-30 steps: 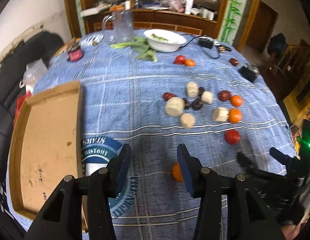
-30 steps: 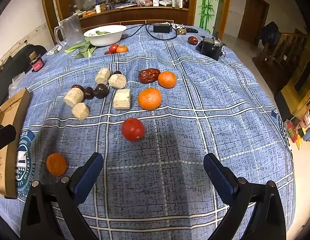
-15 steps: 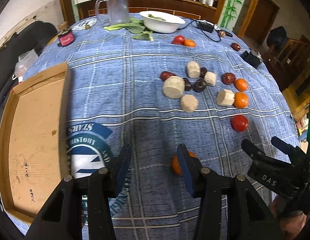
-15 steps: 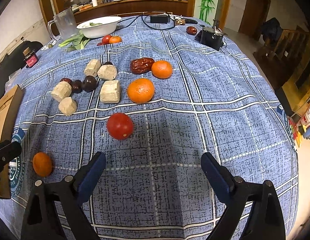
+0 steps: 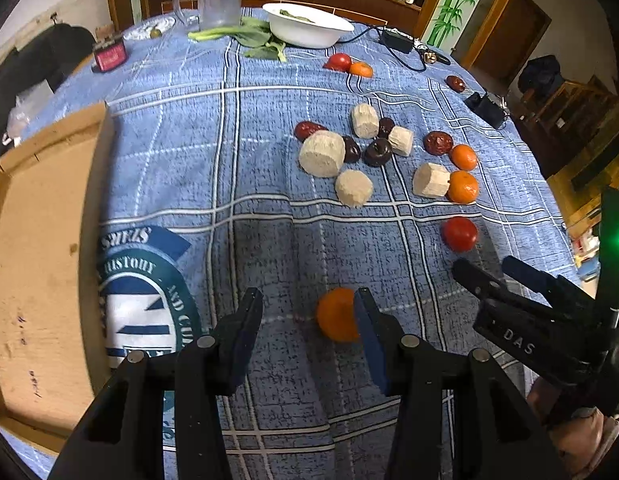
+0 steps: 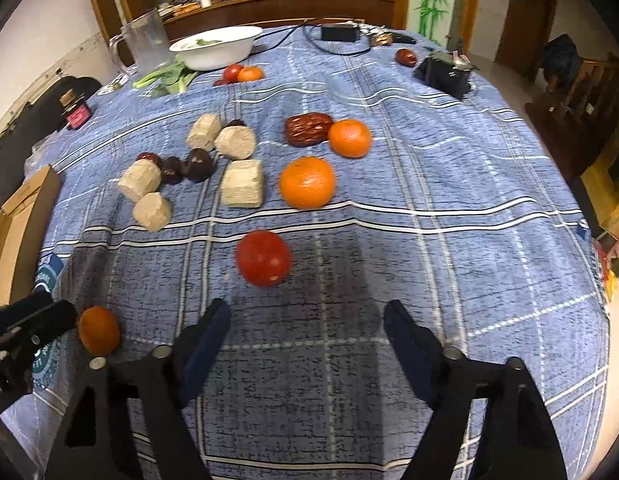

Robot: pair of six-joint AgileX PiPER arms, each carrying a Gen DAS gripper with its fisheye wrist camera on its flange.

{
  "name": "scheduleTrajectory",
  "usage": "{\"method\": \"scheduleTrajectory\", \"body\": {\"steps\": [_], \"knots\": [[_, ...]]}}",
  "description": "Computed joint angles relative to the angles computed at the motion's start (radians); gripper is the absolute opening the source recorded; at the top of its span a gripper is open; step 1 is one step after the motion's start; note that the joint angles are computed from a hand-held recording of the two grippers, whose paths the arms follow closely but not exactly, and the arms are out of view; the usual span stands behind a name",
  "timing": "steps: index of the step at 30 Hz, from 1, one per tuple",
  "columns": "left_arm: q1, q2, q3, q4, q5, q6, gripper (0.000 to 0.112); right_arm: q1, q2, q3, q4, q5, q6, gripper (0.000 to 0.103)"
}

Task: Organize fruits
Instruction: 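Close left gripper on the small tangerine while right gripper closes on the red tomato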

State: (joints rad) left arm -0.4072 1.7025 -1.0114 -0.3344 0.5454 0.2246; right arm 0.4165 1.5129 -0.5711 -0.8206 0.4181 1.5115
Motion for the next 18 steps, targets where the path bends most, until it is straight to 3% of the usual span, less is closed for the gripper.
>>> {"method": "scheduleTrajectory", "body": {"steps": [9, 18], "knots": [[0.007, 0.018, 0.004, -0.206, 0.034, 0.215, 0.034, -0.04, 0.025, -0.015, -0.029, -0.073, -0.038, 0.076], [-0.039, 0.067, -0.025, -0.073, -0.024, 0.098, 0.034, -0.121, 0.076, -0.045, 0.008, -0.151, -0.143, 0.071]]}}
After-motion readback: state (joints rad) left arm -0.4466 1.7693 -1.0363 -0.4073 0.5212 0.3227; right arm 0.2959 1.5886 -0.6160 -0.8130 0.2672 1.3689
